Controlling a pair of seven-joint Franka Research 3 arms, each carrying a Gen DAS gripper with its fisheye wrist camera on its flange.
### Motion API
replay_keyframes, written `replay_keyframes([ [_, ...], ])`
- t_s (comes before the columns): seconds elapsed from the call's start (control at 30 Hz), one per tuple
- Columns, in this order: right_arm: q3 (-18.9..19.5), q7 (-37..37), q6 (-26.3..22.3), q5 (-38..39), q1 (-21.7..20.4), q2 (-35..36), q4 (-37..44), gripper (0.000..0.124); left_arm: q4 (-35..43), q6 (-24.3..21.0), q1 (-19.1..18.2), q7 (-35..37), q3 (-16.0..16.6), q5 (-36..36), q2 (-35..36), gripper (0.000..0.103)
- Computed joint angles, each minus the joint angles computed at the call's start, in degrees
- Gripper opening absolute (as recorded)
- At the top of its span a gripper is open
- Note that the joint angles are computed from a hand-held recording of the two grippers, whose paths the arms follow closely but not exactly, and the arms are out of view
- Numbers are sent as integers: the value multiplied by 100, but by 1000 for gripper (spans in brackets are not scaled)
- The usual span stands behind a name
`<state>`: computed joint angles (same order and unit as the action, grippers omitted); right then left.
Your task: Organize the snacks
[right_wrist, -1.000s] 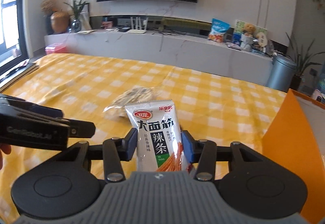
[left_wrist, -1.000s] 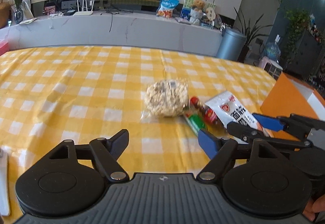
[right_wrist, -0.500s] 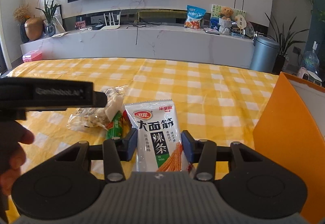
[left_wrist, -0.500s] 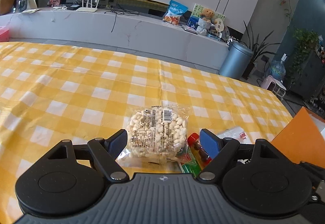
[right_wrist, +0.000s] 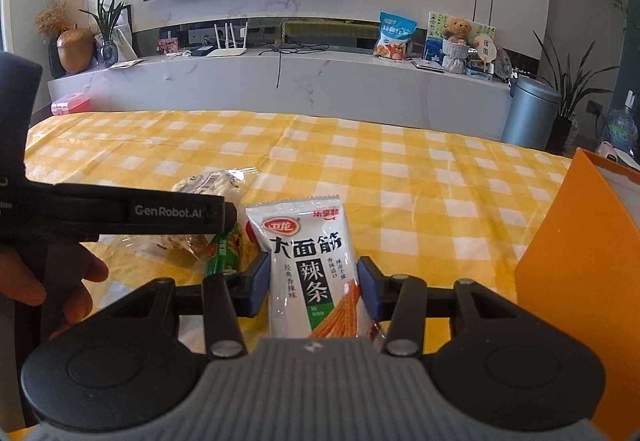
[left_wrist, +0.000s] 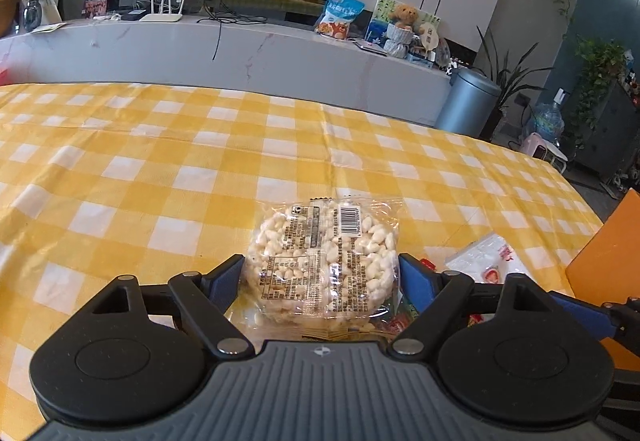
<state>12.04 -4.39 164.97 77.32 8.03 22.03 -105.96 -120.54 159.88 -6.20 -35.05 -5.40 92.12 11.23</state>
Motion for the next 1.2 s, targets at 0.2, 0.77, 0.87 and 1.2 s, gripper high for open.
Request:
replay_keyframes([
  [0.2,23,-97,43,36,3,2,2,46,-46,-177,-78,381,-49,-236,-85,93],
  [0.77,-412,-647,-185,847,84,-978,-768,45,-813,-970,-395,953,-579,-1218,-1291,92],
  [0.87,-570,-542,-337,805,82,-1289,-1056,45,-939,-1076,-441,1062,-693,-1458,-1509,93],
  [1.2,-1110,-1040,-886,1231,60,-2447,-1967,46,-1120,-1572,-666,1516,-1094,-2015,-1968,93],
])
